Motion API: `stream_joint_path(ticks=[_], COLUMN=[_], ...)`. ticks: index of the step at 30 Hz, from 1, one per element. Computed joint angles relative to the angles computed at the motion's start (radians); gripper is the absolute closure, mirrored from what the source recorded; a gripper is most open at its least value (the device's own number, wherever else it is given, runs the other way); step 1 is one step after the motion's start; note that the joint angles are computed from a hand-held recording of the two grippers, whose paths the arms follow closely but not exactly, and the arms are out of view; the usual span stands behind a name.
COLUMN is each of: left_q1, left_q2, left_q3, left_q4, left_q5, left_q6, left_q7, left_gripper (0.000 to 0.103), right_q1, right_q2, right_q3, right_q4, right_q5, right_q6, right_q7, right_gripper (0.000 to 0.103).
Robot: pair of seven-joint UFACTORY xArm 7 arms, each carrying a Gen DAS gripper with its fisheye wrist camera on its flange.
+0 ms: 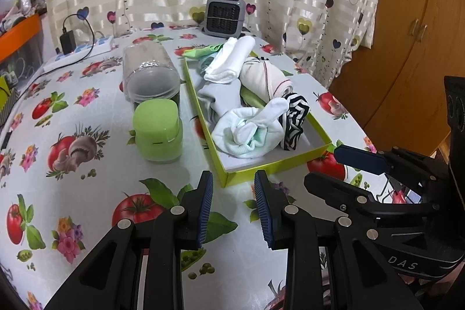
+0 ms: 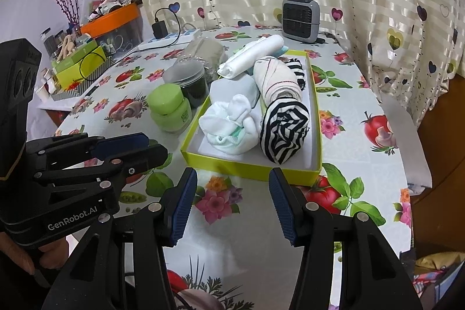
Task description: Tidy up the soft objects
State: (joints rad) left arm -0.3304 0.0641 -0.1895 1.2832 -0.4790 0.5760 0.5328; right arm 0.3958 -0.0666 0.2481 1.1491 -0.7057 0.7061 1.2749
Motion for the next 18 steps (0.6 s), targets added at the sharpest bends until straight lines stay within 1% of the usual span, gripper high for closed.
stream_joint_path(ticks=[18], left_q1=[0.0], left_q2=[0.006], left_q3=[-0.001], left_q4=[0.002], left_q5=[0.004], left_q6=[0.007], left_q7=[-0.009], left_gripper=[0.075], right_q1=[-0.002], right_q2=[0.004], right_q3=[-0.006], right_q4=[-0.008], right_q5=[0.012], right_q6=[-0.017], right_q7=[-0.012], right_gripper=[0.05])
